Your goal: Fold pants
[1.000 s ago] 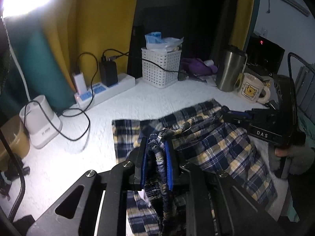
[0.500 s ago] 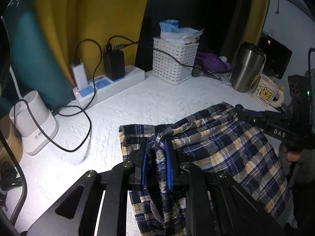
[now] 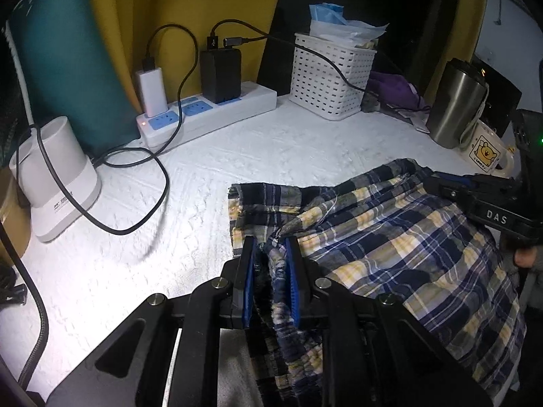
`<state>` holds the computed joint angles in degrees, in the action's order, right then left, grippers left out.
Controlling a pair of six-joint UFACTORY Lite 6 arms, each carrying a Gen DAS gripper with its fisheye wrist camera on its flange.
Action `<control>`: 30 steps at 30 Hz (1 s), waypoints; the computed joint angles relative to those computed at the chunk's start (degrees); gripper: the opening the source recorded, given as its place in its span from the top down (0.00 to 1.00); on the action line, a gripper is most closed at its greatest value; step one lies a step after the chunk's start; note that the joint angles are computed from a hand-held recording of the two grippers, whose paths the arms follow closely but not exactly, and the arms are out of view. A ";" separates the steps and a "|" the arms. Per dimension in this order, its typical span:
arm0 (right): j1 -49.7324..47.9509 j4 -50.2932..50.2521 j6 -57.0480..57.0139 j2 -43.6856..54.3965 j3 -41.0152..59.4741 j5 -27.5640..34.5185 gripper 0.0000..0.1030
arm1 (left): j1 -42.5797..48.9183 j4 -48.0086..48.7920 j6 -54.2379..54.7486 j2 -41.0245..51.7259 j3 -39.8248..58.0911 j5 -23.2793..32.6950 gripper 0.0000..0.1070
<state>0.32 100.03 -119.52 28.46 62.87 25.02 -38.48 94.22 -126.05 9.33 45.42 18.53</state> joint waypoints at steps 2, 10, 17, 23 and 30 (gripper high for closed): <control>-0.74 4.40 -3.70 -1.37 -1.35 -2.76 0.35 | 0.23 0.05 -0.65 -1.33 -0.86 -0.04 0.81; -8.92 1.96 -3.64 -8.56 -8.12 0.92 0.35 | 0.73 -10.51 8.08 -8.55 -2.95 0.87 0.55; -10.80 -3.27 -4.02 -17.13 -18.50 5.68 0.35 | -7.02 -18.44 13.22 -19.09 -6.90 8.49 0.46; -7.06 10.57 -17.65 -15.81 -24.35 0.96 0.35 | -13.90 -23.17 14.63 -15.57 -7.13 10.99 0.45; -10.20 17.19 -25.85 -16.42 -28.81 1.40 0.35 | -9.47 -17.49 6.70 -9.33 -9.85 3.62 0.43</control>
<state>-9.88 117.22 -145.37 12.04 34.06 26.42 -47.95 76.72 -119.35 0.00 35.57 22.15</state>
